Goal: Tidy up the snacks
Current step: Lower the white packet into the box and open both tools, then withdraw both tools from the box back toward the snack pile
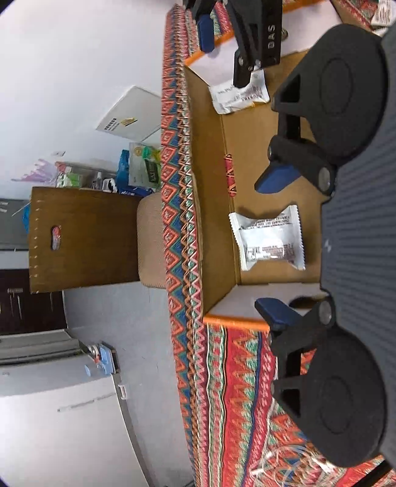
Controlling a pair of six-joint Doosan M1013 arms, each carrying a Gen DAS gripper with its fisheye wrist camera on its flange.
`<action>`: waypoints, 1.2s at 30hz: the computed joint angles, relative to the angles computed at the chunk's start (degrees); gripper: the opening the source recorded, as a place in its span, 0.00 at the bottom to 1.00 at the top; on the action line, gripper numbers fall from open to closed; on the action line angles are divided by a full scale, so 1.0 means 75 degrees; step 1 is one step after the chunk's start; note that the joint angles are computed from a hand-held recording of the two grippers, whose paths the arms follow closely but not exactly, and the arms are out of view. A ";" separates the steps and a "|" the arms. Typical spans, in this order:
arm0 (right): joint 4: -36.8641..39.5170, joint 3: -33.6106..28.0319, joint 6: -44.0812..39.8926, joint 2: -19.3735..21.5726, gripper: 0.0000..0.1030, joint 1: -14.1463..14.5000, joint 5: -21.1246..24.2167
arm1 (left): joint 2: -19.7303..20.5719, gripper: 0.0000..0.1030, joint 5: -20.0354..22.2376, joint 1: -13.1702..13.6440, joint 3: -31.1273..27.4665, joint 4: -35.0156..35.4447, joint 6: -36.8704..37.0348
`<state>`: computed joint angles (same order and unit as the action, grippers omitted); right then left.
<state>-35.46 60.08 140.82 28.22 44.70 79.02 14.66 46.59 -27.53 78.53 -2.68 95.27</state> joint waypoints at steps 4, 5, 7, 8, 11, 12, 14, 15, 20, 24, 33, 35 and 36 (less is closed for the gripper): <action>-0.0272 -0.0078 0.0159 -0.0168 0.75 0.0212 0.0109 | -0.0343 0.81 0.0048 0.0063 0.0101 -0.0109 0.0005; -0.0338 -0.0126 0.0189 -0.0196 0.77 0.0279 0.0161 | -0.0455 0.82 0.0025 0.0073 0.0169 -0.0157 0.0044; -0.0511 -0.0228 0.0256 -0.0249 0.81 0.0428 0.0296 | -0.0665 0.83 0.0024 0.0080 0.0257 -0.0205 0.0060; -0.0578 -0.0272 0.0271 -0.0265 0.82 0.0492 0.0356 | -0.0769 0.84 0.0014 0.0081 0.0302 -0.0224 0.0057; -0.0796 -0.0393 0.0382 -0.0343 0.82 0.0729 0.0545 | -0.1118 0.86 -0.0011 0.0087 0.0461 -0.0323 0.0139; -0.0868 -0.0423 0.0425 -0.0382 0.82 0.0824 0.0603 | -0.1238 0.86 -0.0027 0.0087 0.0517 -0.0355 0.0180; -0.1004 -0.0462 0.0536 -0.0426 0.82 0.0985 0.0695 | -0.1474 0.87 -0.0045 0.0105 0.0633 -0.0439 0.0255; -0.1080 -0.0479 0.0595 -0.0459 0.83 0.1082 0.0740 | -0.1616 0.87 -0.0042 0.0110 0.0714 -0.0494 0.0274; -0.1307 -0.0467 0.1005 -0.0647 0.84 0.1547 0.0735 | -0.2229 0.90 -0.0080 0.0114 0.1153 -0.0691 0.0460; -0.1643 -0.0414 0.1276 -0.0743 0.86 0.1966 0.0829 | -0.2791 0.93 -0.0309 0.0153 0.1669 -0.0851 0.0668; -0.2361 -0.0019 0.2148 -0.0972 0.90 0.2986 0.0814 | -0.4093 0.97 -0.0768 0.0238 0.2916 -0.1043 0.0880; -0.2535 0.0064 0.2329 -0.0992 0.90 0.3222 0.0843 | -0.4426 0.97 -0.0819 0.0249 0.3195 -0.1165 0.0989; -0.2602 0.0120 0.2419 -0.1009 0.90 0.3347 0.0842 | -0.4582 0.97 -0.0856 0.0249 0.3327 -0.1213 0.1030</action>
